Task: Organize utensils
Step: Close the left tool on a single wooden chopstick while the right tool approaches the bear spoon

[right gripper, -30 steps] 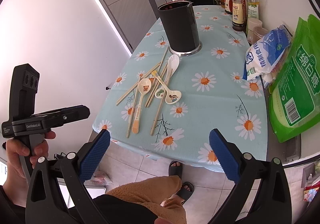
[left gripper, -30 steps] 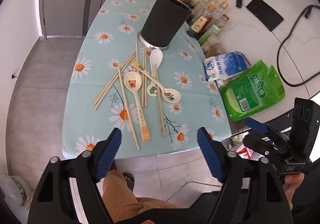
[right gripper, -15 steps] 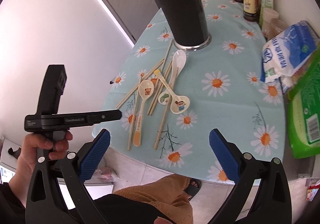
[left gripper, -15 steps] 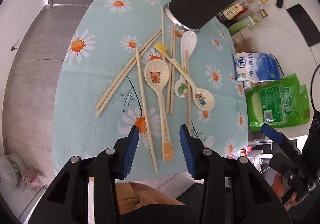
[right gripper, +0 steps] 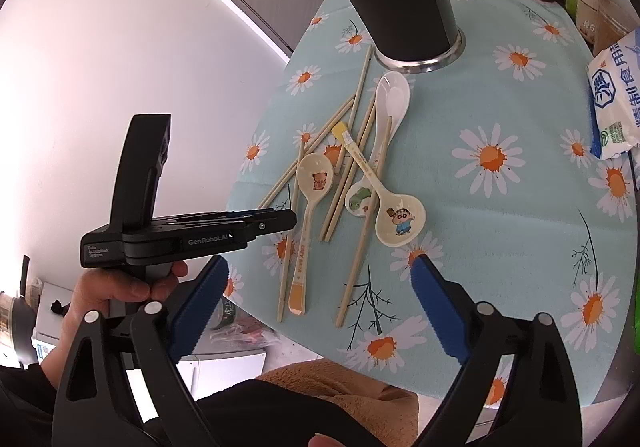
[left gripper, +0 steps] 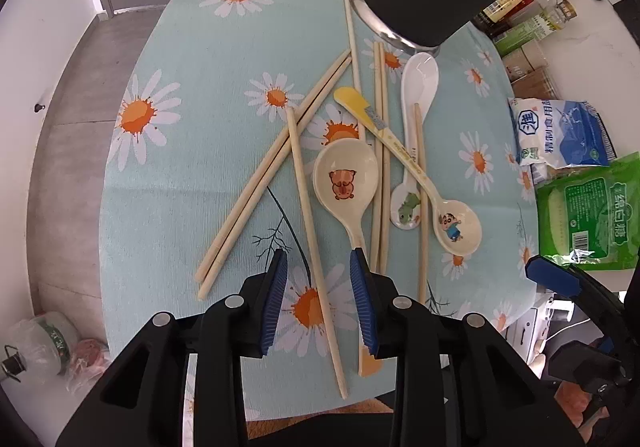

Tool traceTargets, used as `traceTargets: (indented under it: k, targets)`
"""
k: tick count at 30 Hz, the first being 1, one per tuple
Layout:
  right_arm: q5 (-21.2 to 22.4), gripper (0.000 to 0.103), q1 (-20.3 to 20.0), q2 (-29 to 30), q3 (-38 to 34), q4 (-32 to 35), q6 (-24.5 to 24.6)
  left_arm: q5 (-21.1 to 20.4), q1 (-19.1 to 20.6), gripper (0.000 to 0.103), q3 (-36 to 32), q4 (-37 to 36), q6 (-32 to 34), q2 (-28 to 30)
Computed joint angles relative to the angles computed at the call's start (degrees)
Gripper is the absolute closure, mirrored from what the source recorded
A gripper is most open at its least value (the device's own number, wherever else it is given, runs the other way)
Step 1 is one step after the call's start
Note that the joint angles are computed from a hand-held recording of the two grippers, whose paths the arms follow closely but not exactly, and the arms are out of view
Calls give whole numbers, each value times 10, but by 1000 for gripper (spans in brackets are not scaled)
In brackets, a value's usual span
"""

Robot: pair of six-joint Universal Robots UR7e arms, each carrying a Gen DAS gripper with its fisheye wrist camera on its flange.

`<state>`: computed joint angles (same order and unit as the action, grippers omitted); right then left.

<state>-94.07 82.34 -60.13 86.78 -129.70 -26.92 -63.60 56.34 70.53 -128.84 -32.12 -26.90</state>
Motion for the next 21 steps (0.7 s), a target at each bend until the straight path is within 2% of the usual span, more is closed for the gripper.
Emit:
traceTargets:
  k: [2,8,14,21]
  targets:
    - [7,15,-2,3,-8,8,3,13,0,78,-11,22,-2,6]
    - [37,23,-8,12,-32,37,13,21,0,81,-28,42,-7,12]
    - [67,27,-7,15,-46,68,18,44,-4,96,-63,95,-14,28]
    - [97,30,-13,44,-79,122,33,42,-1,99,-58,84,-17,26]
